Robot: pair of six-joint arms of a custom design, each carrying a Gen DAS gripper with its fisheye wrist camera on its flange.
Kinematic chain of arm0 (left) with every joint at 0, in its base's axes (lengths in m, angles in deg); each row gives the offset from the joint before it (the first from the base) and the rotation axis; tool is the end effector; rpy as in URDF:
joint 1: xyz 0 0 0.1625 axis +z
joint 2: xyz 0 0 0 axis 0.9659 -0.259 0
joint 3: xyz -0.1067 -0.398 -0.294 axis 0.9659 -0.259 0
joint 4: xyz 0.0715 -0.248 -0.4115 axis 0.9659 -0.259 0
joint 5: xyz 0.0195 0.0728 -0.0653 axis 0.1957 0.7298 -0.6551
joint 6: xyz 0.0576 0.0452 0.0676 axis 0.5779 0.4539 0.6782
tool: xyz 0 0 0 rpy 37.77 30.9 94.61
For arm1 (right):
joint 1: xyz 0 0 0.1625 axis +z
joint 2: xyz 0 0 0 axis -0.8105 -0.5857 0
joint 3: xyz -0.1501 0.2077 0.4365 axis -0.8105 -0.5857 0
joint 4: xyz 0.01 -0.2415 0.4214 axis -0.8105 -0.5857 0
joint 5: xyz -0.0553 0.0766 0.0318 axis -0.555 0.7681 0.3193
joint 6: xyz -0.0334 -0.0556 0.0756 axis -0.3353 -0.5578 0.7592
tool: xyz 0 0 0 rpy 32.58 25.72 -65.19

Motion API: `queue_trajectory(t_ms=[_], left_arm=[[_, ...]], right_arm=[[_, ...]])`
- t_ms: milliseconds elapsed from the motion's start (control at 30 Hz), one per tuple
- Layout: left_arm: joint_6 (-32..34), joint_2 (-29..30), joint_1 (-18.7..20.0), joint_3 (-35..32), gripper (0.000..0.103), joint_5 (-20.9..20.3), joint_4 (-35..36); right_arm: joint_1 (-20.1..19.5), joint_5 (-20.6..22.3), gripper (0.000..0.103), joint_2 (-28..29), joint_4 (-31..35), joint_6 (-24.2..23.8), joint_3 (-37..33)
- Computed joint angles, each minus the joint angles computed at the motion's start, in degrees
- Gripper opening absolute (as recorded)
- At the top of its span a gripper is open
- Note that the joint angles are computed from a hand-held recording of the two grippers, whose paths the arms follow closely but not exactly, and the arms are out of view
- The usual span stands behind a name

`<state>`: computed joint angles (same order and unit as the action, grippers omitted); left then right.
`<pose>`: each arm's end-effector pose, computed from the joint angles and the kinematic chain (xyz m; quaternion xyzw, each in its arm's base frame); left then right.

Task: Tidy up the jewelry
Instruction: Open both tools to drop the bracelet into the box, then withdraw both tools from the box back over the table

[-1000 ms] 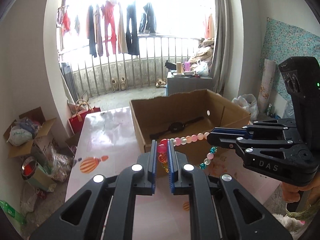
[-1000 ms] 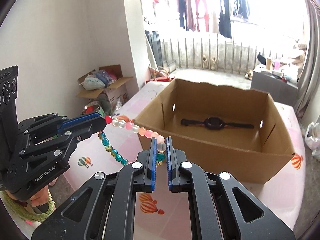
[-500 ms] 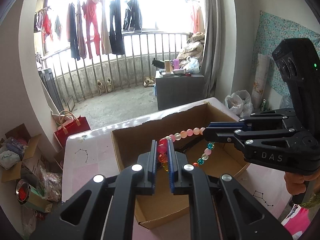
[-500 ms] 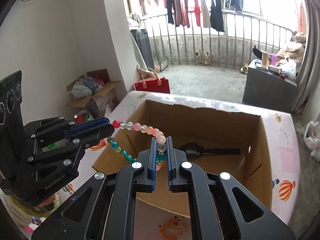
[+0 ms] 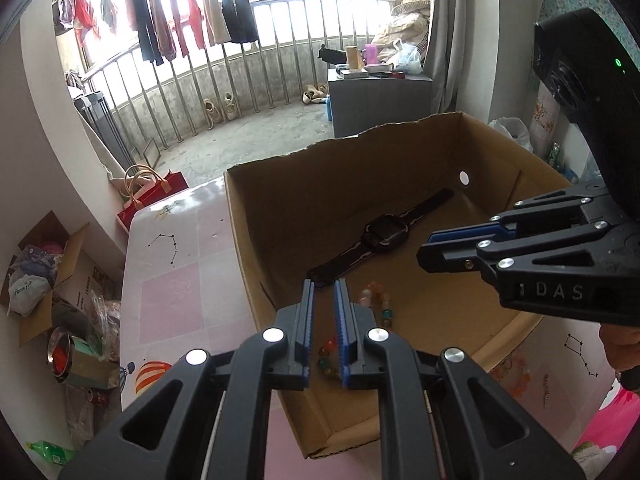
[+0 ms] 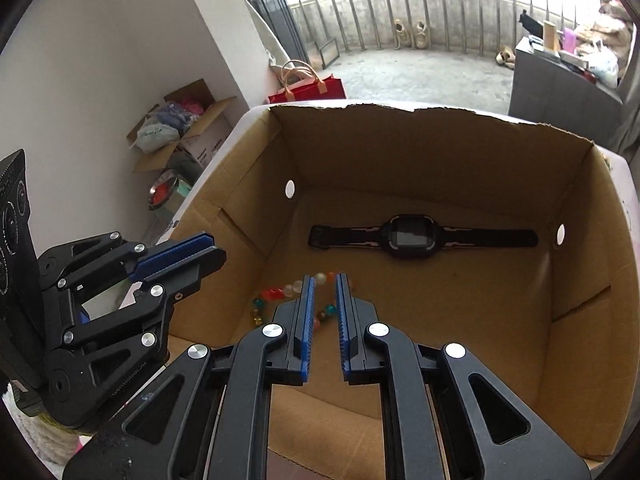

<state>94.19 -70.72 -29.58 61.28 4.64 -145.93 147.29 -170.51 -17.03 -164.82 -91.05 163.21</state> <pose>-0.4436 -0.7125 0.0305 0.4990 0.8144 -0.1836 0.2324 0.1233 -0.6464 0.4069 0.0586 -0.9221 0.2891 0.2505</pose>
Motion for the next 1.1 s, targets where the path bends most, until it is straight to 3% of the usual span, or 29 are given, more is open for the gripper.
queue_trajectory(t_ms=[400, 600, 767, 833, 933, 1100], left_arm=[[1.64, -3.07, -0.66, 3.28, 0.01, -1.53, -7.51], [1.07, -8.87, -1.52, 10.88, 0.015, -4.8, -10.74], [-0.75, -12.53, -1.69, 17.34, 0.031, -6.71, -13.3], [-2.52, -12.83, -1.52, 18.84, 0.037, -6.24, -12.91], [-5.4, -12.03, -1.41, 20.21, 0.042, -4.76, -10.65], [-7.87, -9.75, -0.93, 20.7, 0.046, -3.07, -6.46]], right_arm=[[1.19, 0.45, 0.014, -5.41, -7.83, -2.57, 4.64], [2.3, 4.01, 0.032, -13.66, -16.38, -6.15, 12.4], [2.17, 3.72, 0.054, -20.36, -21.1, -6.27, 19.92], [2.0, 0.94, 0.062, -21.56, -23.05, -5.43, 22.68], [2.45, -8.33, 0.072, -20.24, -27.58, -3.6, 26.01], [2.6, -19.23, 0.074, -17.23, -29.48, -0.69, 28.06]])
